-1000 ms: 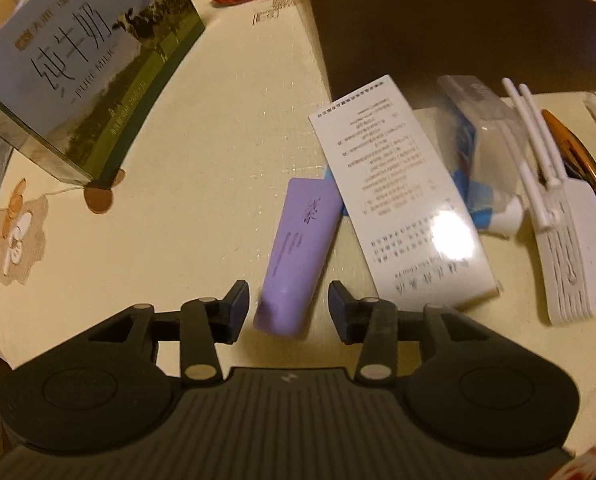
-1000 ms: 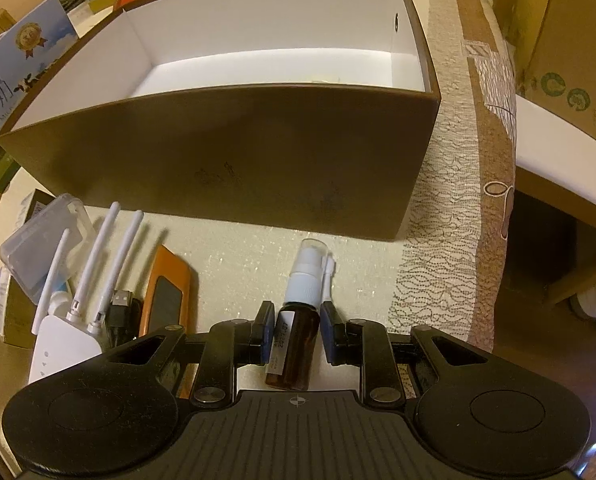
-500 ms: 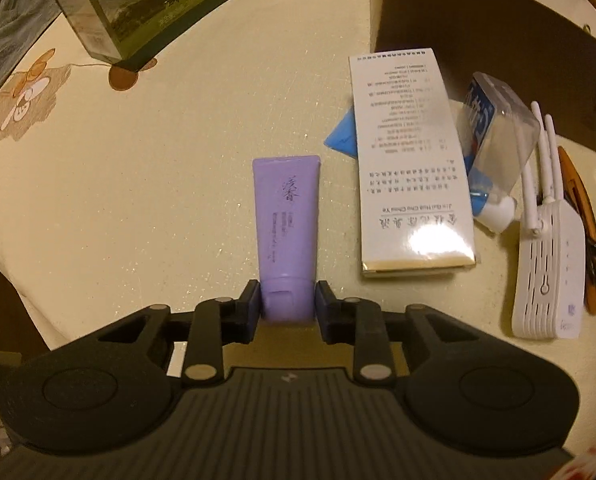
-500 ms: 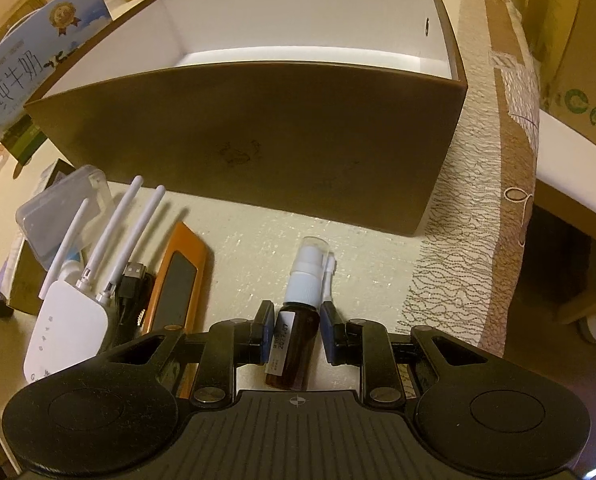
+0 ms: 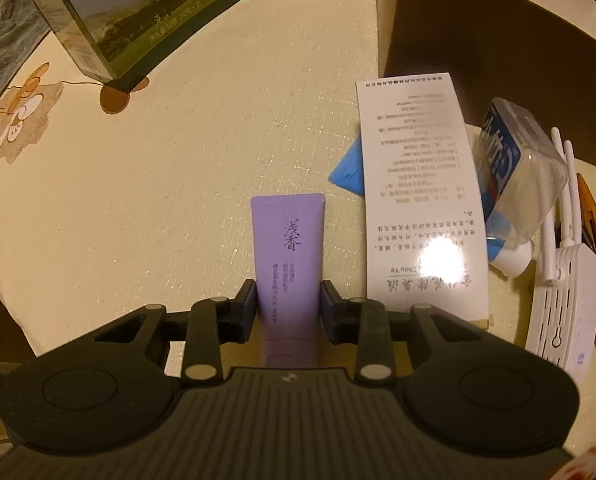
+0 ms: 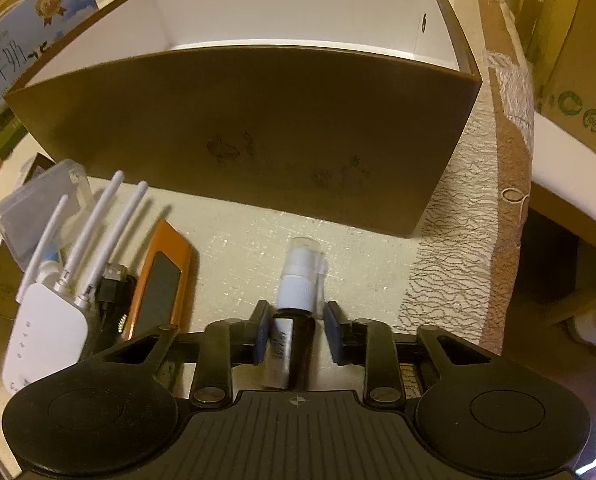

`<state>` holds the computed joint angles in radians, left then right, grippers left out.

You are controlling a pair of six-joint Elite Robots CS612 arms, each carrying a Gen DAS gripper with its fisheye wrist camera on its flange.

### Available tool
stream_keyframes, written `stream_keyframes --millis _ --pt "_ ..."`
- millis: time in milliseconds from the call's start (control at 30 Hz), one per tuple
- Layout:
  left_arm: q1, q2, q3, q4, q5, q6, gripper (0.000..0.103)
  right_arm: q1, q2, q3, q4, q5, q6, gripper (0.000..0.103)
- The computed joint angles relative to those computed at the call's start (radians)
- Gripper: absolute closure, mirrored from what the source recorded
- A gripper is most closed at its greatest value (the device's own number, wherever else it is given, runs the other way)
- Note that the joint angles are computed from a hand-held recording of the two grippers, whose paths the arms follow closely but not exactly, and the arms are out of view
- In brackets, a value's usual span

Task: Organize rigid objects
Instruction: 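Carry the purple tube over the brown box and open the left tool while the right carries the bottle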

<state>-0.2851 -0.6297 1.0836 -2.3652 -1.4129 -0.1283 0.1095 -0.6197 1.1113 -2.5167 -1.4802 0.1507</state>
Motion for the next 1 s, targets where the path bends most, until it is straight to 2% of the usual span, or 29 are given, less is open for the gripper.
stream_keyframes --millis 433,667,867,1000 --pt "-0.013 -0.083 0.113 -0.106 0.028 -0.046 0.075 -0.014 -0.055 0.058 -0.047 0.070 -0.009 0.083" --pt "-0.026 -0.117 0.121 -0.181 0.032 -0.025 0.075 -0.019 -0.081 0.068 -0.094 0.126 -0.003 0.083" --pt "-0.039 -0.110 0.069 -0.213 0.012 0.026 0.075 -0.020 -0.083 0.037 -0.135 0.155 0.023 0.083" --pt "-0.048 -0.081 0.000 -0.205 -0.004 0.062 0.075 -0.025 -0.066 -0.009 -0.151 0.162 0.058 0.083"
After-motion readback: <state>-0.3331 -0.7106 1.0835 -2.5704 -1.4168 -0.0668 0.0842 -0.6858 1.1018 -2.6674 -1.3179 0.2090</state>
